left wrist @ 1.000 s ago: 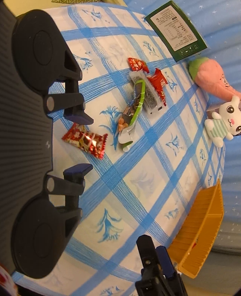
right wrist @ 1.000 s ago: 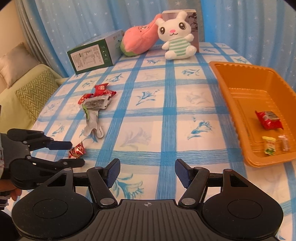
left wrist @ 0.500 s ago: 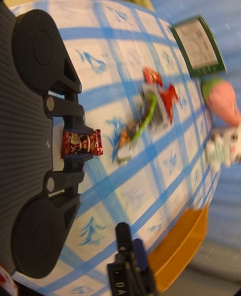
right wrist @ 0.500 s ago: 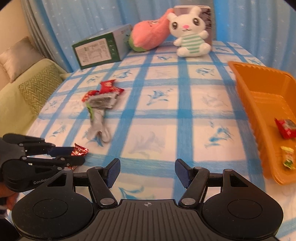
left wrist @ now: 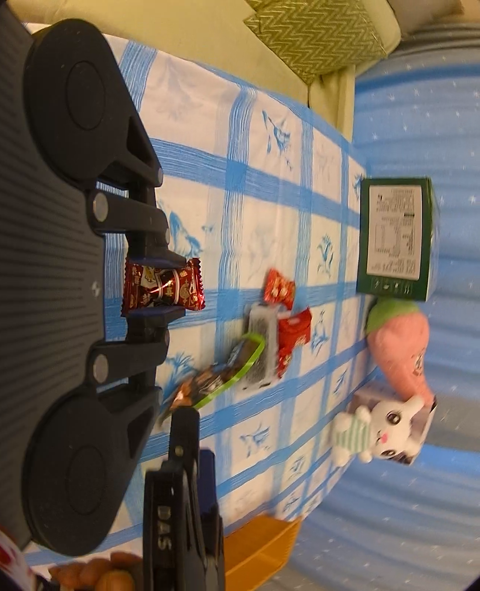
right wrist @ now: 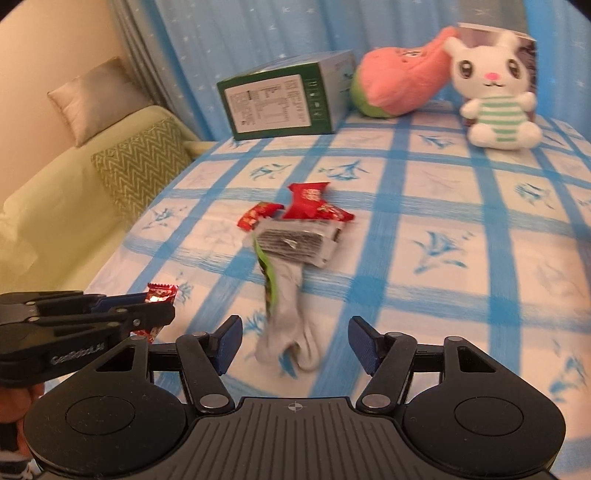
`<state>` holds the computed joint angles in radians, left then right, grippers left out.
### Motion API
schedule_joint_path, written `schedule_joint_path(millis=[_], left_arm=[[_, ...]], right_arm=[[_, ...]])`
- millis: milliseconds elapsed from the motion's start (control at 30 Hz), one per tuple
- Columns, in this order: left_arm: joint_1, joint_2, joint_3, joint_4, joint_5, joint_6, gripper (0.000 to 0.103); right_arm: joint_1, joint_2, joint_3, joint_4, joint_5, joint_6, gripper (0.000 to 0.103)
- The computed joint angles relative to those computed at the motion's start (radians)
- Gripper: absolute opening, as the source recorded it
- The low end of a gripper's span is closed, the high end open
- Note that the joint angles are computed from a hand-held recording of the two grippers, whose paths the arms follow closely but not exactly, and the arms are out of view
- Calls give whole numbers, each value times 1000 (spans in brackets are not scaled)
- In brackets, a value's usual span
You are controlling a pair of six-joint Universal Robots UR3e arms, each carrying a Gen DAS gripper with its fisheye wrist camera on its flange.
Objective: Organize snacks
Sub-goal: 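Grasp the red-and-gold candy with the left gripper while the right grasps the green-trimmed white packet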
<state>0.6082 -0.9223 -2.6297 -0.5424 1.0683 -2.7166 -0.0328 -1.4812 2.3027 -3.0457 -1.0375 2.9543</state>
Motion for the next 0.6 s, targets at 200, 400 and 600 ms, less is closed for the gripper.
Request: schedule_joint_path(millis=[200,400,600], left_arm=[[12,-44,-15,44,-30,-39,19],[7,-52,-21,58,-30,-52,19],[11,-46,-27,57,-28,-47,19]], right_arm=[[84,153,-129,-35,-62,34,50],[177,226,-219,-28,-195,39,37],[220,233,-222,-47,-270,-1,26]])
